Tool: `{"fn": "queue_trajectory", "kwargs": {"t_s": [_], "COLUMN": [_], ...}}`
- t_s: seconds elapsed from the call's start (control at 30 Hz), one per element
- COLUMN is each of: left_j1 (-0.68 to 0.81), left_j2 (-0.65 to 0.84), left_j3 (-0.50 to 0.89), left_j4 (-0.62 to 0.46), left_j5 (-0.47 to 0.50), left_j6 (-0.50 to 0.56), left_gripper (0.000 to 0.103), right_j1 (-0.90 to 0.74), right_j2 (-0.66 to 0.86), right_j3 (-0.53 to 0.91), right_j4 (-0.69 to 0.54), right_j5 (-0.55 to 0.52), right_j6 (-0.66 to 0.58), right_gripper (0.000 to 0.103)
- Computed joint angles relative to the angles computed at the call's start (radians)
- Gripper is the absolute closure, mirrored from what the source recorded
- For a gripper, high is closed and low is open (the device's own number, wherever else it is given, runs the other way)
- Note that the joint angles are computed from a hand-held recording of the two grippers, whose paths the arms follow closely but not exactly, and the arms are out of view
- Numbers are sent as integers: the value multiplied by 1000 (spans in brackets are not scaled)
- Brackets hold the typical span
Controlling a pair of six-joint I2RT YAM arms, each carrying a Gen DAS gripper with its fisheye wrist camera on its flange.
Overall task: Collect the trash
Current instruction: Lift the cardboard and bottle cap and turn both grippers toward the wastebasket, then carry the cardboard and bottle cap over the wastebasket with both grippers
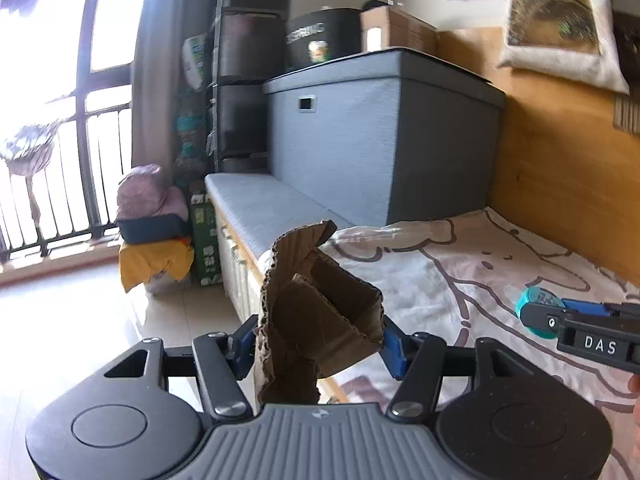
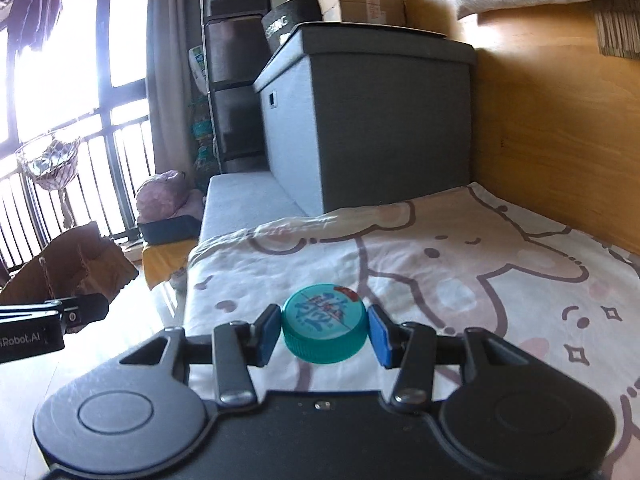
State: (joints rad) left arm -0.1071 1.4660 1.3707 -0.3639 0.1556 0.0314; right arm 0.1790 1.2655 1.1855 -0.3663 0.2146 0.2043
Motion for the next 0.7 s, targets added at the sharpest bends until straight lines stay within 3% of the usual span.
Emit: {"fn": "queue_trajectory", "kwargs": {"t_s": [0.4,0.7], "left_j1": [217,368], "left_j2": [-131,-50], "left_j3": [-106,-130], "left_j4": [-107,-150], "left_j5": [126,154], "left_j6": [25,114], "left_gripper": [40,40], "right_j1": [254,431], "right_j2": [-13,134], "right_j3": [72,120], "right_j4": [-191,-207], "right_j5": [197,237], "right_j6": [117,197], "right_gripper": [55,55]}}
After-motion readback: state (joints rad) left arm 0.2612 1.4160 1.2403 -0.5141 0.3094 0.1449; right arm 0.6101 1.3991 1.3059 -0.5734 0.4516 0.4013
